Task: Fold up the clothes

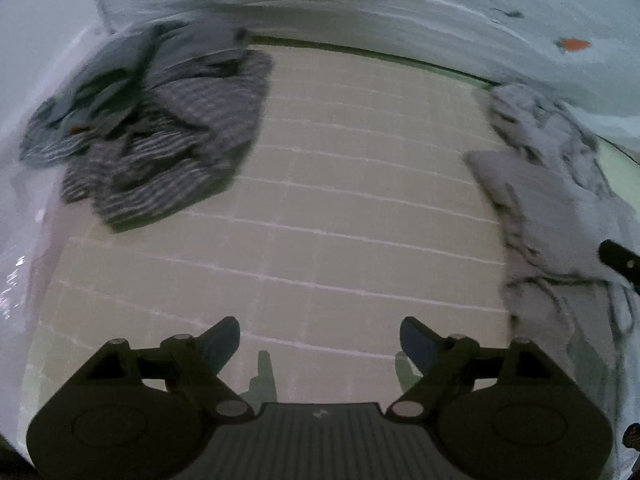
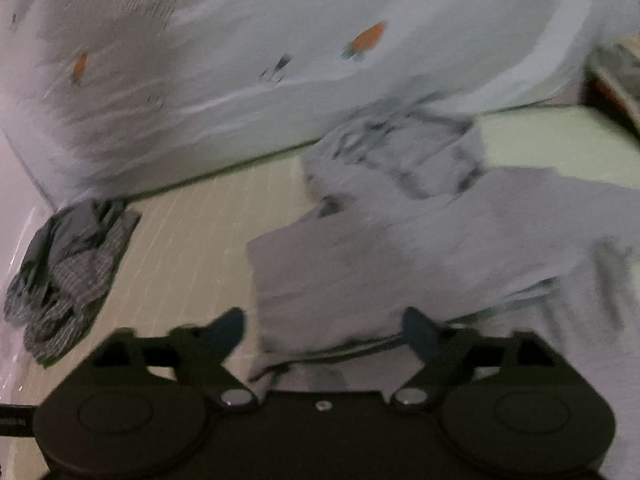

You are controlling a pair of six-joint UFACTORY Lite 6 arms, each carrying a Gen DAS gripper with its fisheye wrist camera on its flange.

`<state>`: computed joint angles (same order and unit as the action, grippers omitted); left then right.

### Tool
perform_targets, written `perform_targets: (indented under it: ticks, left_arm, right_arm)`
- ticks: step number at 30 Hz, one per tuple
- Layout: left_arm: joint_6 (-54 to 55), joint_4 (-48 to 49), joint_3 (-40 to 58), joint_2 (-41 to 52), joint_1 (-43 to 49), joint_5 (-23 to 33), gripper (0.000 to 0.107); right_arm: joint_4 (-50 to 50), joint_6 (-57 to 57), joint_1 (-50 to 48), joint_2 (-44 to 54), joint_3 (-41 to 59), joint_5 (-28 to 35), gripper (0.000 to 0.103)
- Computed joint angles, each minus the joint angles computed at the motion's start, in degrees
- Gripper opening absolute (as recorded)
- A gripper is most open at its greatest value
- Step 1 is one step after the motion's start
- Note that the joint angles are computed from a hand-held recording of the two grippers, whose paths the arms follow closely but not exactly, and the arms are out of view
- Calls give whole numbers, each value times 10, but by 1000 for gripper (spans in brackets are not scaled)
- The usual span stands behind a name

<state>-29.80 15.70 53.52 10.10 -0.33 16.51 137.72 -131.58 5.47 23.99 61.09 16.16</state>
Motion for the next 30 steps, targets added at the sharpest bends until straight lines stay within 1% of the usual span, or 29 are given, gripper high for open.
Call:
perform_targets:
  ticks: [1, 2, 5, 6, 7, 9, 10, 13, 14, 17, 20, 24, 27, 30]
  left_arm:
    - [-11, 5, 6, 4, -17, 1, 88]
    - [-20, 10, 12, 10, -34, 3, 88]
    - [-31, 9, 21, 20, -87, -10, 90]
    - [-46, 19, 24, 23, -108, -17, 91]
    - [-85, 51, 31, 29, -132, -14, 95]
    - [-163, 116, 51, 44, -181, -6, 97]
    - [-197, 142, 64, 53, -204, 1, 98]
    - [-272, 173, 114, 87, -266, 33, 103]
    - [-288, 176, 130, 98, -283, 44, 103]
    - [-348, 203, 192, 145, -343, 91, 103]
    - [-383, 214, 266, 201, -392, 144, 103]
    - [-424, 202, 353, 266, -440, 197, 103]
    - [-442, 181, 444, 334, -470, 243, 103]
    - [-431, 143, 553, 408, -487, 289, 103]
  right_arm:
    - [39, -42, -10, -16, -18, 6, 101]
    - [55, -65, -21, -30, -34, 12, 102]
    - [68, -109, -68, -74, -83, 25, 103]
    - [75, -125, -84, -86, -96, 27, 103]
    - [77, -136, -106, -99, -113, 34, 103]
    - [51, -129, -154, -114, -139, 55, 103]
    - [12, -105, -182, -113, -138, 60, 103]
    - [-94, -41, -266, -99, -125, 77, 103]
    - [-136, -15, -293, -86, -111, 82, 103]
    - [-219, 25, -361, -48, -61, 96, 103]
    - [-322, 90, -416, 6, 16, 110, 103]
    - [-463, 192, -470, 99, 144, 133, 103]
    - [-564, 261, -507, 171, 246, 157, 103]
    - [-684, 378, -533, 267, 391, 180, 103]
